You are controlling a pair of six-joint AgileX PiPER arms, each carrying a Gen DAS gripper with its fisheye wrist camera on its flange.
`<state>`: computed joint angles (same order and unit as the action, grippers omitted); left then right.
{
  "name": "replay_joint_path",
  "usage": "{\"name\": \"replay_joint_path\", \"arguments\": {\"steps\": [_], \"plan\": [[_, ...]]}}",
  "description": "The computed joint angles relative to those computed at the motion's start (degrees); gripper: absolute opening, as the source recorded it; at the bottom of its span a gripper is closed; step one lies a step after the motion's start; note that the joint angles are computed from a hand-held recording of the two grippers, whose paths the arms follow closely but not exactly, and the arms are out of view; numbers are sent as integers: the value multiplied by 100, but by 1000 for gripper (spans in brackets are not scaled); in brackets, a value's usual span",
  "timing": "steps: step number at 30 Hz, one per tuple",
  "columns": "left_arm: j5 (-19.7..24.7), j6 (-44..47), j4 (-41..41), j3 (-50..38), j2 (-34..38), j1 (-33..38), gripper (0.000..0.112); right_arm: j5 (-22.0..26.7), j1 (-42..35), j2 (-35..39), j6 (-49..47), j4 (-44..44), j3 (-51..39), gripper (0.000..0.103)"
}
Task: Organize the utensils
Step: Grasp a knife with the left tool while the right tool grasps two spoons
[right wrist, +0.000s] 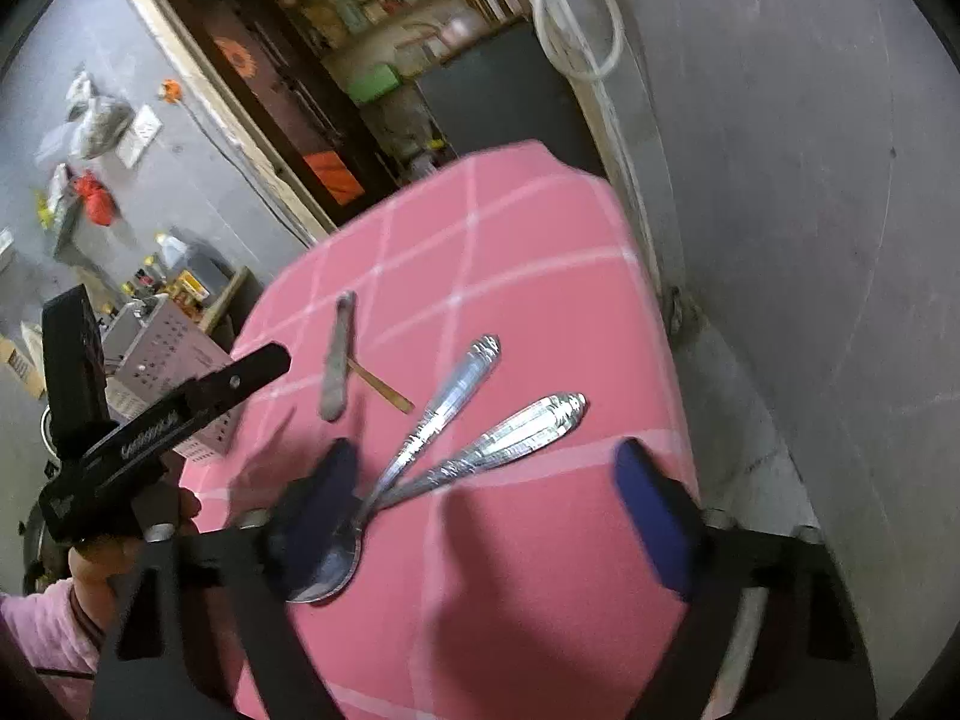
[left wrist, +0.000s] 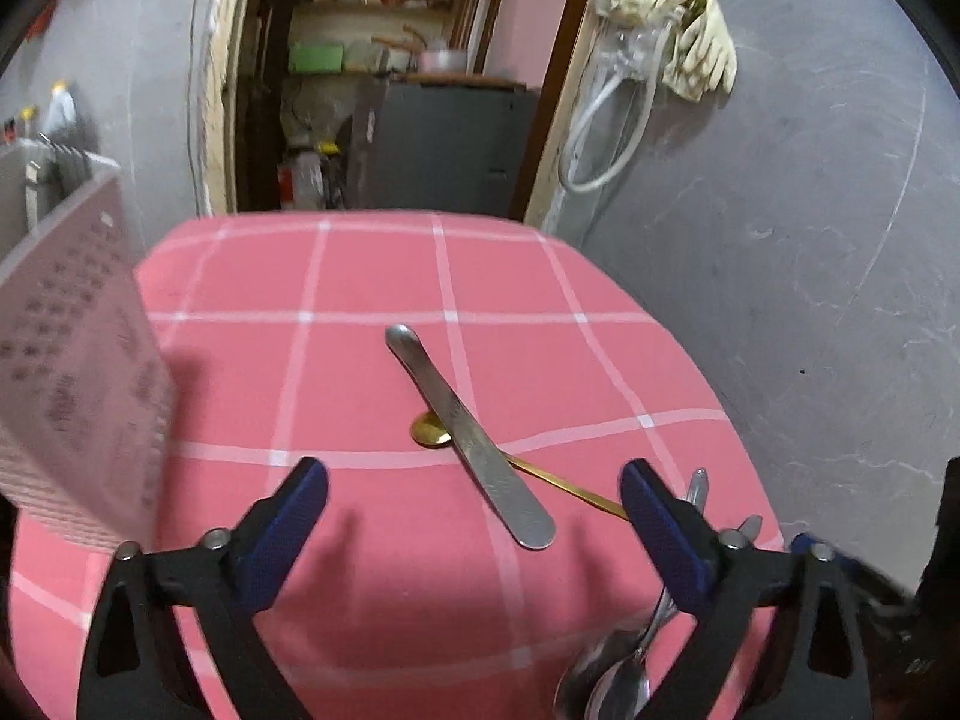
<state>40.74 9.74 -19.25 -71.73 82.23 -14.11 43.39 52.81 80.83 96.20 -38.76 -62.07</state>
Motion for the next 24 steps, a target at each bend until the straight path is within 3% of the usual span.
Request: {"name": "replay_joint_path", "arguments": {"steps": [4, 6, 14, 24], "plan": [[456, 20, -252, -455, 557, 58, 66, -439, -189, 220, 127, 96, 26, 62], [636, -32, -311, -672, 803, 107, 56, -647, -329, 373, 39, 235, -40, 48], [1079, -112, -753, -1060, 1296, 291, 23, -1495, -729, 654, 474, 300, -17, 25], [1457, 293, -1122, -958, 1134, 511, 8, -2172, -1142, 991, 165, 929, -161, 10]]}}
